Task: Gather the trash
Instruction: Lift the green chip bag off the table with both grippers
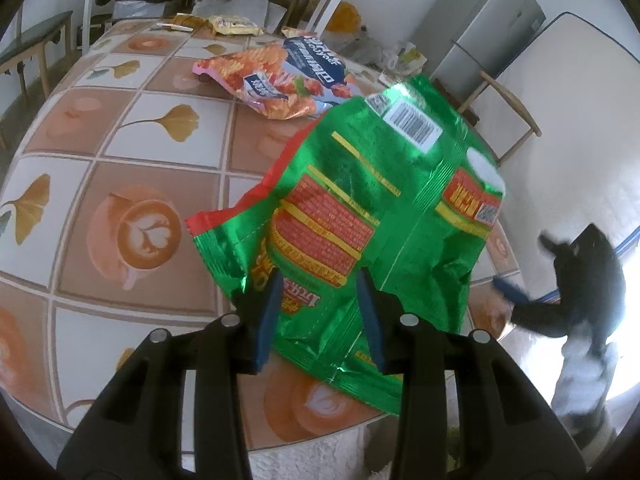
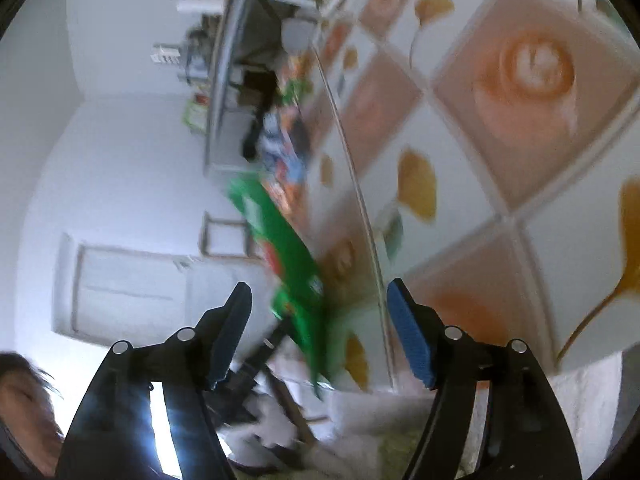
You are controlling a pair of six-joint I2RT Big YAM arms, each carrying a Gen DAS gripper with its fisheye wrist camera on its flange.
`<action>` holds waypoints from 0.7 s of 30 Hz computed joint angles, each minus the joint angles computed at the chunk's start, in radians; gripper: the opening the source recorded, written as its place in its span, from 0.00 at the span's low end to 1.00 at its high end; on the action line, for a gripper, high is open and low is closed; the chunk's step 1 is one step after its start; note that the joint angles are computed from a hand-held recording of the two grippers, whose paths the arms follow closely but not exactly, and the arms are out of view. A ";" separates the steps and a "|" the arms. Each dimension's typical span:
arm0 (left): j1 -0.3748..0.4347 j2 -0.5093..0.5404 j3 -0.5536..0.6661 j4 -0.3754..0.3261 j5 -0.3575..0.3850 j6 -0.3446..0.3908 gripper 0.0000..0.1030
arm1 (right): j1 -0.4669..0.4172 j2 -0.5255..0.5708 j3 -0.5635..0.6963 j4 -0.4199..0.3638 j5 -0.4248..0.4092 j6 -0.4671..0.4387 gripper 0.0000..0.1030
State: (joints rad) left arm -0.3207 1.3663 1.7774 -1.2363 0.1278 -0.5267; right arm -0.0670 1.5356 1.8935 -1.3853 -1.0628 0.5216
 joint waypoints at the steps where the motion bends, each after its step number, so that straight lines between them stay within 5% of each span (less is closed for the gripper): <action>1: 0.002 0.001 0.001 -0.001 0.002 -0.002 0.34 | 0.017 0.002 0.007 -0.006 0.014 -0.023 0.65; 6: 0.008 0.000 -0.004 0.007 0.014 -0.014 0.34 | 0.110 0.079 0.138 -0.115 0.084 -0.126 0.65; 12: 0.008 -0.005 -0.011 0.008 0.013 -0.011 0.34 | 0.195 0.175 0.283 -0.138 0.117 -0.157 0.62; 15: 0.007 -0.004 -0.010 0.007 0.011 -0.009 0.34 | 0.217 0.219 0.352 -0.189 0.165 -0.181 0.48; 18: 0.010 -0.008 -0.015 0.015 0.024 -0.007 0.34 | 0.229 0.251 0.391 -0.208 0.190 -0.164 0.20; 21: 0.033 -0.026 -0.029 0.060 0.097 0.002 0.34 | 0.206 0.265 0.395 -0.241 0.181 -0.168 0.13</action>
